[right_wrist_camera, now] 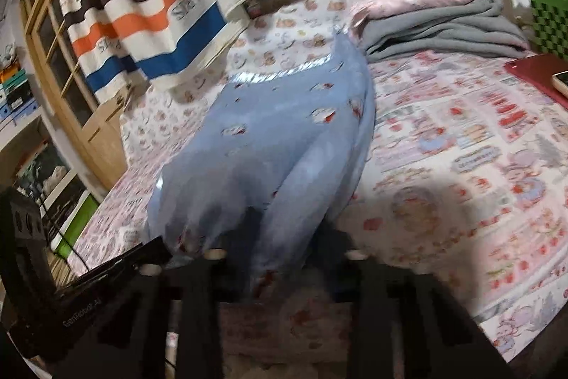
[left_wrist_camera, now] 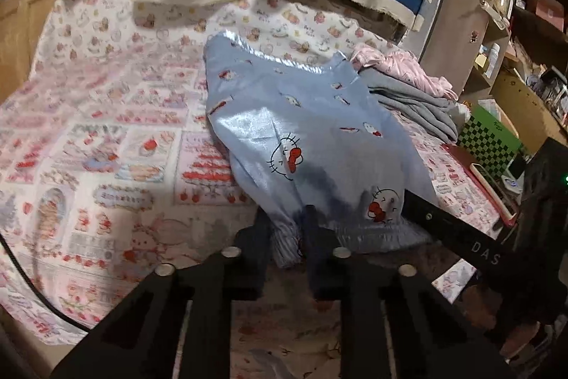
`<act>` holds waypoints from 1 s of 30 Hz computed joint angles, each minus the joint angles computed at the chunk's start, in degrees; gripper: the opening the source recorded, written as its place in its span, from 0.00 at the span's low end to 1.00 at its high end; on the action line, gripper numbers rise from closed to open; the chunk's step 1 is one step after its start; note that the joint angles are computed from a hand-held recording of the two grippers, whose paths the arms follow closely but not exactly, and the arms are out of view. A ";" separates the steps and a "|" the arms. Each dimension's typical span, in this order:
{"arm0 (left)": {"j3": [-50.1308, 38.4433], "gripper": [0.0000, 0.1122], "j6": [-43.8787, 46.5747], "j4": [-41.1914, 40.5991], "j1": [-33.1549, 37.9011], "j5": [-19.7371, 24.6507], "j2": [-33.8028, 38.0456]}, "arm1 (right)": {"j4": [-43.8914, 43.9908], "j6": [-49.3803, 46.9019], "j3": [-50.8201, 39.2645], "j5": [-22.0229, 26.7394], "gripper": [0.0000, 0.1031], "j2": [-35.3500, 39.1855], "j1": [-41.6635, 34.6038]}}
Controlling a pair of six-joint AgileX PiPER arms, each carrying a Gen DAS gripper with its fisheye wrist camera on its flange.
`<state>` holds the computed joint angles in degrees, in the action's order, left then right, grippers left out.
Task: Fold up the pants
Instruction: 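Open both grippers and lift them off the pant cuffs, then grasp the pant cuffs with the right gripper while the left gripper grasps them too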
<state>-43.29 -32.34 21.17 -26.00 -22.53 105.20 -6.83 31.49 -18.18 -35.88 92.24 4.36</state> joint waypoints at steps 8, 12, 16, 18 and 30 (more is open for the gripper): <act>5.99 0.08 5.78 -5.83 -1.37 -3.85 -4.76 | 7.49 -5.21 4.61 0.40 0.07 -6.69 3.67; 8.26 0.08 4.18 -3.67 -1.34 -3.86 -6.17 | 4.38 -2.18 7.08 0.07 0.07 -9.11 2.67; 9.46 0.11 12.45 -11.60 -3.31 -4.84 -5.53 | 8.78 -5.09 7.67 -0.63 0.08 -8.46 4.56; 9.32 0.14 14.54 -13.13 -3.86 -4.56 -5.45 | 14.51 -9.73 7.02 0.55 0.08 -8.00 6.59; 14.46 0.30 40.63 -35.54 -3.49 -14.10 -7.23 | 23.20 -26.21 11.70 1.44 0.29 -17.24 0.87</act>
